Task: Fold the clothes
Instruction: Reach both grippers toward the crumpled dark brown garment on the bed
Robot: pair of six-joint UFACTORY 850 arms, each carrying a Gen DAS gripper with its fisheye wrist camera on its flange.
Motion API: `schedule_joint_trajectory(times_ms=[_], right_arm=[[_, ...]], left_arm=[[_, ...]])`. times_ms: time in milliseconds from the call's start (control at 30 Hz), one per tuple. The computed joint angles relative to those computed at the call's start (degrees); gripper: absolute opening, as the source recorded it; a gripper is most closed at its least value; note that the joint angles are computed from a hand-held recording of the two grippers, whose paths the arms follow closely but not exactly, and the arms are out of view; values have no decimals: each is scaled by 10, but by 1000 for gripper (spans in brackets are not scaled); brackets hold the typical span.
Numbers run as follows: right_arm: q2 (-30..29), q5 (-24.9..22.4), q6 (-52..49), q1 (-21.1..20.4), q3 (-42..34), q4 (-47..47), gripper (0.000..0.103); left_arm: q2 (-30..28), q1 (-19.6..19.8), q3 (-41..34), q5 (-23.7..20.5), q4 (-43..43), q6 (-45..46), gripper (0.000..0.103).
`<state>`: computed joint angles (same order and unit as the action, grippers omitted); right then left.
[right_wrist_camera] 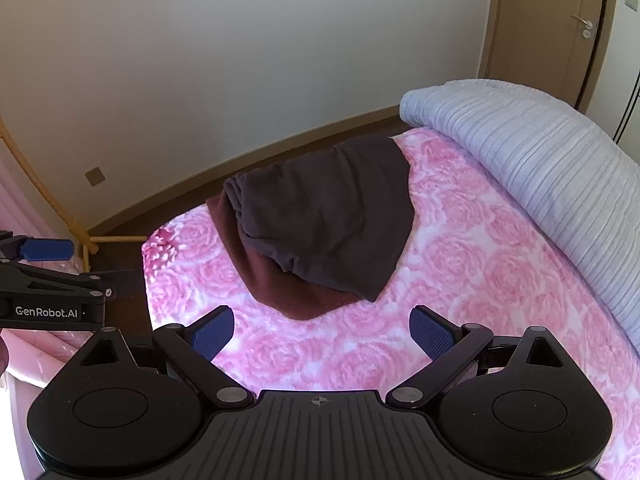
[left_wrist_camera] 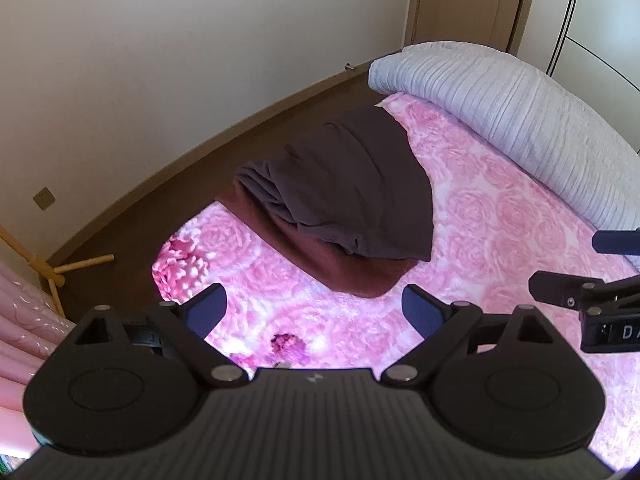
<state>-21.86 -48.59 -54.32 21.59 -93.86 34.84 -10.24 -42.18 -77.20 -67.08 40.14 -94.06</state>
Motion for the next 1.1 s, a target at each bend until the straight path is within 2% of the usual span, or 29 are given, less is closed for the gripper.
schedule_joint_trajectory(times_ms=[200, 300, 433, 533, 600, 633, 800, 867, 967, 1100], right_arm=[[-2, -3, -3, -1, -3, 0, 97], [-3, -2, -9, -2, -3, 3, 97], [-1, 4, -31, -8, 10, 12, 97], [10, 32, -51, -12, 31, 21, 97], [16, 49, -78, -17, 46, 31, 97], [17, 52, -94, -20, 51, 37, 97], [3, 52, -144, -29, 61, 40, 97], [-10, 46, -157, -28, 53, 40, 97], [-39, 18, -177, -21, 28, 39, 97], [-80, 13, -206, 0, -6, 33, 95]], left_arm=[[-1, -14, 7, 1, 8, -15, 93], [8, 4, 11, 14, -8, 9, 93], [9, 4, 15, 10, -1, 16, 92], [12, -2, 29, 21, 14, 25, 90], [10, -4, 37, 23, 14, 45, 89], [8, -5, 39, 21, 13, 58, 86], [1, 0, 56, 19, 22, 126, 85], [7, 11, 74, 39, 34, 160, 85], [8, 42, 105, 97, 67, 257, 85], [-16, 95, 143, 178, 164, 392, 81]])
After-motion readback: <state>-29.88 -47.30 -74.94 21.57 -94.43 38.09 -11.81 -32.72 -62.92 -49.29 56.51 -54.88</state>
